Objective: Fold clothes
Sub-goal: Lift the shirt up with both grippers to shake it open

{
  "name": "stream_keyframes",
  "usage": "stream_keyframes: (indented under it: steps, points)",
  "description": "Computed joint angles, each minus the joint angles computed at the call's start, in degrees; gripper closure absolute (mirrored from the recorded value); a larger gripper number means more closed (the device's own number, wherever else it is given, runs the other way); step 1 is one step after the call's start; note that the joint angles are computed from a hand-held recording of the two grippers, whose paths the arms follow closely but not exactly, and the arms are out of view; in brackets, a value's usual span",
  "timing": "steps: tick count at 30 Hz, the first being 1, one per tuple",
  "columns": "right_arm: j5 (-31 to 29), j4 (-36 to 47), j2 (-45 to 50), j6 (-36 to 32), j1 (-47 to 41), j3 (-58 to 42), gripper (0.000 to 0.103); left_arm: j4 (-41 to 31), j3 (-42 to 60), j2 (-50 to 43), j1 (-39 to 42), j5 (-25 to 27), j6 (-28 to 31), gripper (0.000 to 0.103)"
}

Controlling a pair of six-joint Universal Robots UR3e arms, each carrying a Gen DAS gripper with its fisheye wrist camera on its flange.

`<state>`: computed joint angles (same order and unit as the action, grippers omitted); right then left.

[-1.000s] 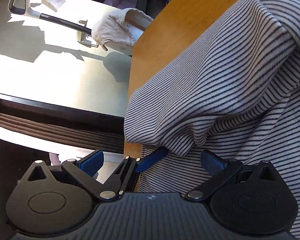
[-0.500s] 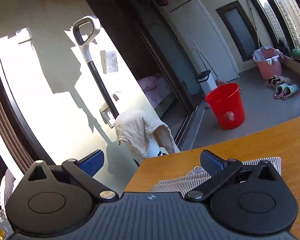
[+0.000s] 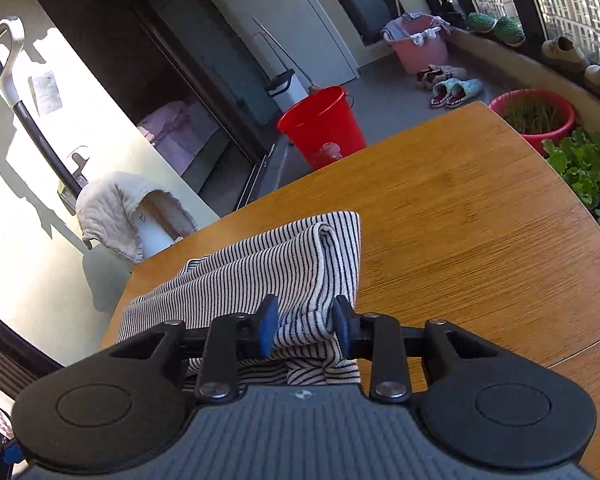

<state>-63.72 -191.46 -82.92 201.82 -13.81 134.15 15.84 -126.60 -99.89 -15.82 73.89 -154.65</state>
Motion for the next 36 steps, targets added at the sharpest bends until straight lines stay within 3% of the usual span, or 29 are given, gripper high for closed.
stream_keyframes:
  steps: [3,5,8,9,10,11,13,14,17,20,22,27,30,32,33,34,35,36]
  points:
    - [-0.25,-0.18,-5.18,-2.27,3.03,-0.22,0.085,8.54,5.91,-8.16,-4.66,7.02,1.06,0.000]
    - [5.36,2.64,-11.85,-3.43,2.92,-0.28,0.087,14.08,10.61,-13.90,-7.22,11.40,2.28,0.000]
    - [7.55,7.39,-16.40,-4.67,6.28,-4.45,0.088,18.21,19.15,-20.74,-9.86,14.27,4.70,0.001]
    - [7.37,8.71,-17.04,-5.33,7.85,-6.03,0.088,17.75,21.94,-22.07,-10.48,14.31,5.07,0.014]
    - [7.16,9.93,-17.48,-5.97,9.40,-7.68,0.088,16.91,24.83,-23.14,-10.96,14.58,5.17,0.038]
    - [7.07,10.40,-17.42,-6.12,10.44,-8.82,0.088,15.61,27.94,-24.04,-11.13,14.81,4.78,0.048]
    - [5.55,9.33,-16.18,-5.78,12.11,-10.75,0.088,12.58,33.33,-25.20,-10.08,14.68,1.78,0.085]
    - [4.23,8.04,-15.16,-5.38,12.76,-11.54,0.087,10.59,34.94,-24.72,-8.56,13.56,-0.62,0.090]
    - [-0.35,4.42,-11.75,-4.67,15.08,-14.24,0.083,9.88,30.91,-18.45,-2.00,10.09,-5.26,0.093]
    - [-15.45,5.29,-0.08,-13.70,24.92,-22.86,0.071,10.36,27.14,-12.77,5.20,10.28,-9.62,0.093]
    - [-20.30,8.00,9.37,-18.14,30.07,-30.05,0.061,9.40,25.00,-9.11,10.38,9.54,-12.41,0.093]
    - [-25.06,18.01,30.73,-20.24,38.22,-52.46,0.056,5.68,22.40,-4.00,16.56,6.70,-16.13,0.093]
    - [-27.92,24.12,38.71,-22.28,41.22,-64.22,0.042,8.58,14.91,-0.94,18.29,5.00,-15.24,0.093]
    - [-31.41,26.10,42.26,-24.25,42.86,-69.13,0.045,9.76,11.83,0.20,19.25,3.95,-14.86,0.093]
    - [-31.88,25.49,42.76,-24.97,42.94,-69.56,0.062,9.90,10.95,0.52,19.69,3.28,-15.10,0.093]
    - [-31.26,24.59,41.90,-24.77,42.30,-68.26,0.086,9.92,10.39,0.63,19.89,2.83,-15.34,0.093]
    - [-31.13,23.24,40.03,-23.52,41.42,-65.86,0.094,9.72,10.45,0.43,19.70,2.74,-15.50,0.093]
    - [-31.07,21.79,38.01,-22.36,40.48,-63.29,0.093,9.46,10.62,0.26,19.39,2.76,-15.50,0.093]
